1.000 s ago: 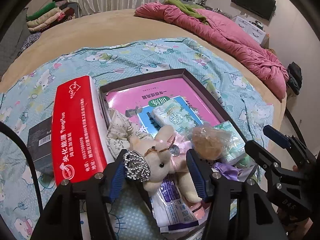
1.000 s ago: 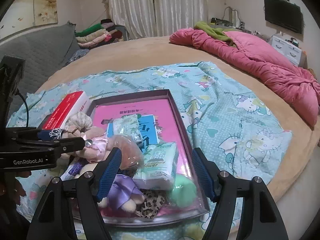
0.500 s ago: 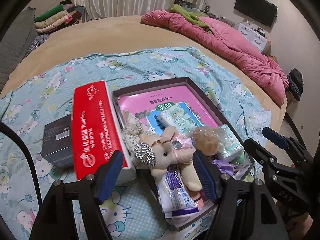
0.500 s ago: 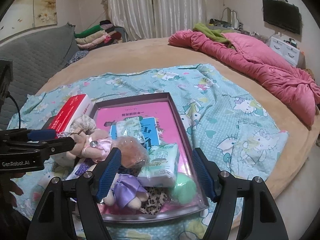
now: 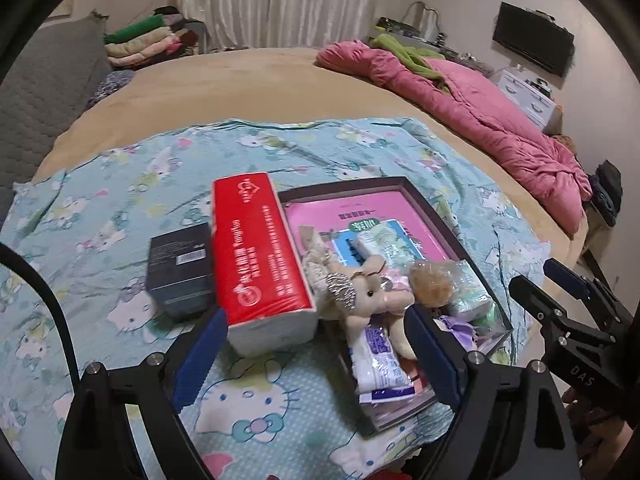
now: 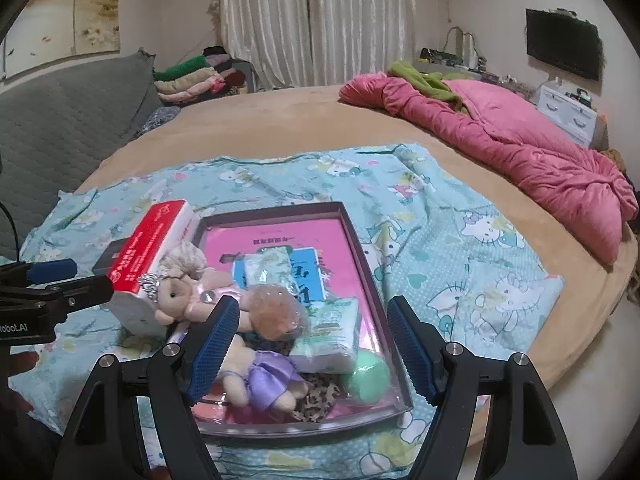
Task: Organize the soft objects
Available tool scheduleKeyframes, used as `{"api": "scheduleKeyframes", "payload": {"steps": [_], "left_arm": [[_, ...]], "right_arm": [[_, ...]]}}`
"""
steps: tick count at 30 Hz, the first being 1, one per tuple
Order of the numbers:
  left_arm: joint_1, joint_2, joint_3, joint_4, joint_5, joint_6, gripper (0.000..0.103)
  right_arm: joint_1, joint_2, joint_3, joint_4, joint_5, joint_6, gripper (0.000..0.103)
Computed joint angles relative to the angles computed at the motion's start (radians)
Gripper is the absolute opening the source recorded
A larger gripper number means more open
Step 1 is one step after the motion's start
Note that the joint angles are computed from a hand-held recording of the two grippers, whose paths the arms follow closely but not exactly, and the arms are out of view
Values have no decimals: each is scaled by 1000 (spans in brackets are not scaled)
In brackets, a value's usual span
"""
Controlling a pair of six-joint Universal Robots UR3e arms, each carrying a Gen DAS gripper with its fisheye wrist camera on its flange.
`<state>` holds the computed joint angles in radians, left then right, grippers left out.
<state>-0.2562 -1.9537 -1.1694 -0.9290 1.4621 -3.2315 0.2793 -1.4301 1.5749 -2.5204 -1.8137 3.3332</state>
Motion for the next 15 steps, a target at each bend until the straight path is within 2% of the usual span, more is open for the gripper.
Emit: {"api": "scheduleKeyframes", "payload": {"steps": [5,15], "left_arm": [[-9,70,-69,-4,49,-5,89],[16,245,-209,9,65,-15,90]], "right_arm": [[30,-5,-43,51,-9,21,78],[106,1,-176,160,-46,48,79]]}}
